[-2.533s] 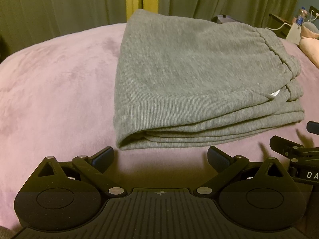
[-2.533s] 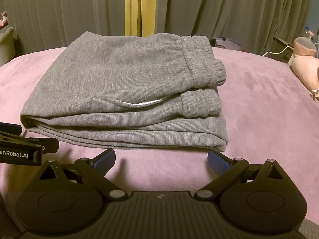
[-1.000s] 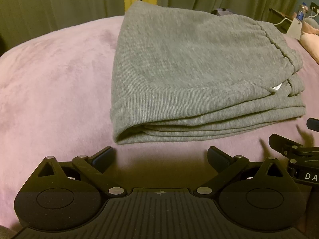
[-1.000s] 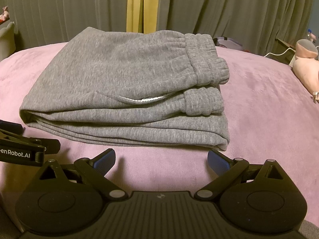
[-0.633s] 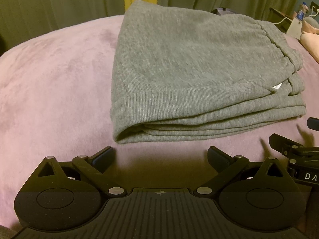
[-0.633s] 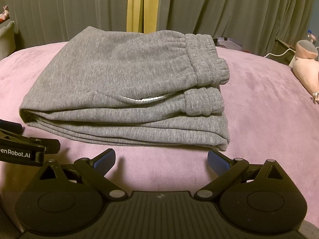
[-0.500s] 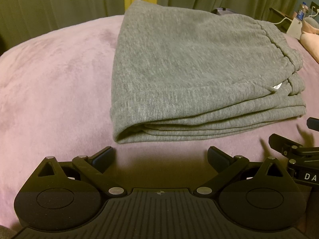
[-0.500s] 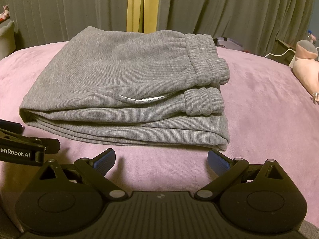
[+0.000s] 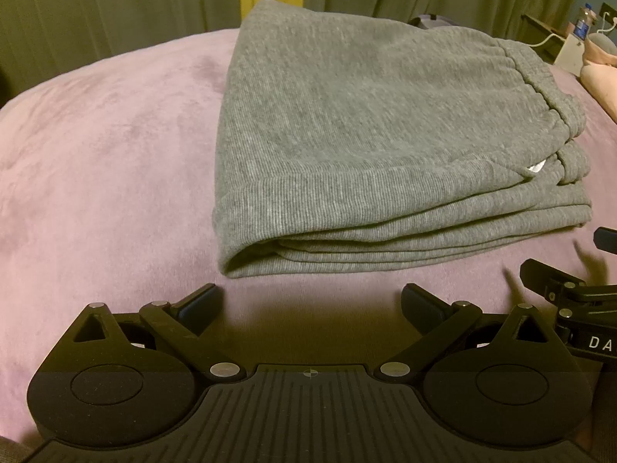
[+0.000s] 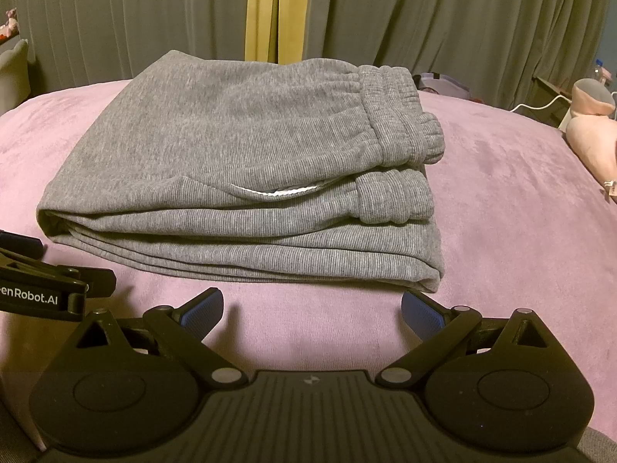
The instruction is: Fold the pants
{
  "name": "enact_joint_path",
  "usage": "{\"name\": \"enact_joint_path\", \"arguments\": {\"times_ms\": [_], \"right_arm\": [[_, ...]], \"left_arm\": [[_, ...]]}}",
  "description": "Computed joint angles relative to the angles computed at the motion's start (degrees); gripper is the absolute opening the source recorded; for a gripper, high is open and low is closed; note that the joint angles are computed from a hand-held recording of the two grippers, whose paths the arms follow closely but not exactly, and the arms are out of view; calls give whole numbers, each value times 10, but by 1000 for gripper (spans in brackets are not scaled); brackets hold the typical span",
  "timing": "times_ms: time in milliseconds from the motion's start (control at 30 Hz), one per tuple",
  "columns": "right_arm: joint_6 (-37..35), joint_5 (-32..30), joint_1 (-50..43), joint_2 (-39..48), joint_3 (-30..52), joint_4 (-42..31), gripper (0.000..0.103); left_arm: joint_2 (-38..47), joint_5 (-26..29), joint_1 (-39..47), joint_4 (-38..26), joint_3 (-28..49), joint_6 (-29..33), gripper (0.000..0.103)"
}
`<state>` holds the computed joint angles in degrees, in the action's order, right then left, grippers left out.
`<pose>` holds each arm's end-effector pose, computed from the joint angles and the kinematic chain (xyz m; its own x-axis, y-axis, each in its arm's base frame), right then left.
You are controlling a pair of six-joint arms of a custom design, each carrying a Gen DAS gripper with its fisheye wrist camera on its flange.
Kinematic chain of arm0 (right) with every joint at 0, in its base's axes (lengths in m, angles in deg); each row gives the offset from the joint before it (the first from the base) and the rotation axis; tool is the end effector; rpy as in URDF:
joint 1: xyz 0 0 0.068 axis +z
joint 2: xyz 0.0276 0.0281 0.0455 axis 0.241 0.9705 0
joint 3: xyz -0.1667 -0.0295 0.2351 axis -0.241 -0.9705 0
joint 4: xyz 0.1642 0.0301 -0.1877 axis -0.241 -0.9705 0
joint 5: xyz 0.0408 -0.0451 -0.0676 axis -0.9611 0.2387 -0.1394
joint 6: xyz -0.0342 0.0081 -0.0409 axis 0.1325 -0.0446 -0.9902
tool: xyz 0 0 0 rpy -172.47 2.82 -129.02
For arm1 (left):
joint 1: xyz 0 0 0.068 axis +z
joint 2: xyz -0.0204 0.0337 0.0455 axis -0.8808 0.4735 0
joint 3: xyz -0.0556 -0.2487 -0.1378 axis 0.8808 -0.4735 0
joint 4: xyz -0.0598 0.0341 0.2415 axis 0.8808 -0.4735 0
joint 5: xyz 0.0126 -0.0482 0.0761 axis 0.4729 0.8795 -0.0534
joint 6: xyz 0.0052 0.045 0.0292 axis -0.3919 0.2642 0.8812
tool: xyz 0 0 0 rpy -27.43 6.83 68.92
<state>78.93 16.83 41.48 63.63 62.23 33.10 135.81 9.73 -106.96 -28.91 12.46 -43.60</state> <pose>0.3405 0.1654 0.0821 -0.7276 -0.1165 -0.6760 -0.0958 0.9931 -0.0680 0.2515 -0.2375 0.1512 -0.8587 0.0825 -0.5058 0.1015 0.9948 -0.0101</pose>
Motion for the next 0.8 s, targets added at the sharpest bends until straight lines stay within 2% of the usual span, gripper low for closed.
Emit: {"name": "enact_joint_path", "arguments": {"times_ms": [400,800], "right_arm": [[-1,1,1,0,1,-2,99],[-5,2,-1,-1,-2,1,99]], "left_arm": [[-8,9,5,13,-11,-5,102],[-19,-10,-2,28,-23,5,102]]}}
